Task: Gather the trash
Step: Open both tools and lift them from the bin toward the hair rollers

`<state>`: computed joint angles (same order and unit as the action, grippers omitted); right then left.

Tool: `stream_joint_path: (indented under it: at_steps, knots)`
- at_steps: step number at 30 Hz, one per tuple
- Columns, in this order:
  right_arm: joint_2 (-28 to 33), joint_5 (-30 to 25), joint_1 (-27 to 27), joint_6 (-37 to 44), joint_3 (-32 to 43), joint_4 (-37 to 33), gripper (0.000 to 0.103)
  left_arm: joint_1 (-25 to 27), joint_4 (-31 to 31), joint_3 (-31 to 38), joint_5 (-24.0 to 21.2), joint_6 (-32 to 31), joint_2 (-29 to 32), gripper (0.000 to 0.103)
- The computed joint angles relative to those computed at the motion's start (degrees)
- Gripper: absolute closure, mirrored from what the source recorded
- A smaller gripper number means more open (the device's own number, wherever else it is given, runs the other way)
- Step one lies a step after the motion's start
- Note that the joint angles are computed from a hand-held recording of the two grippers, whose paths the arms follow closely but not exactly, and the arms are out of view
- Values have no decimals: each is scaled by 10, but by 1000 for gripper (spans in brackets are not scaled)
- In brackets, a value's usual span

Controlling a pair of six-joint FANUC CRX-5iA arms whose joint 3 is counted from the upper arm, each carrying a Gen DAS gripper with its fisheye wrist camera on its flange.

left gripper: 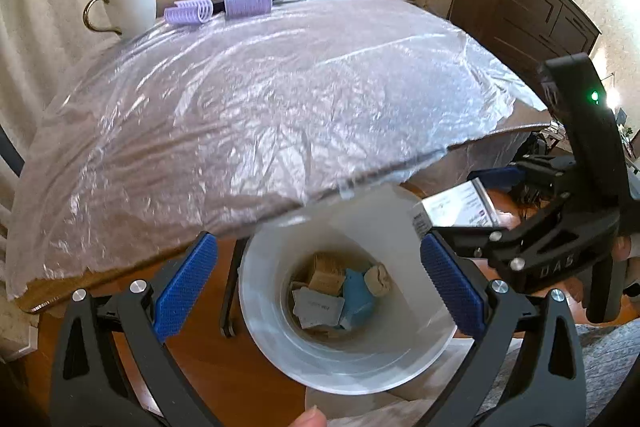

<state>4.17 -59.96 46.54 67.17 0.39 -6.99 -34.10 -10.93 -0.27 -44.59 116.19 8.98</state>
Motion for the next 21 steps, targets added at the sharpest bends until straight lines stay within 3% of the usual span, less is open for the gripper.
stream_joint_path:
  at_steps: [6,11,14,21]
  knots:
    - [-3,-3,-16,35,25,-36,4,-1,-12,9,0,2,-10,1]
    - [-6,-31,-7,53,47,-4,4,-1,-38,20,1,6,-27,1]
    - [-12,-18,-24,77,64,-42,4,0,-59,25,3,20,-35,1]
    - [-26,8,-2,54,44,20,4,-1,-85,36,1,33,-39,1]
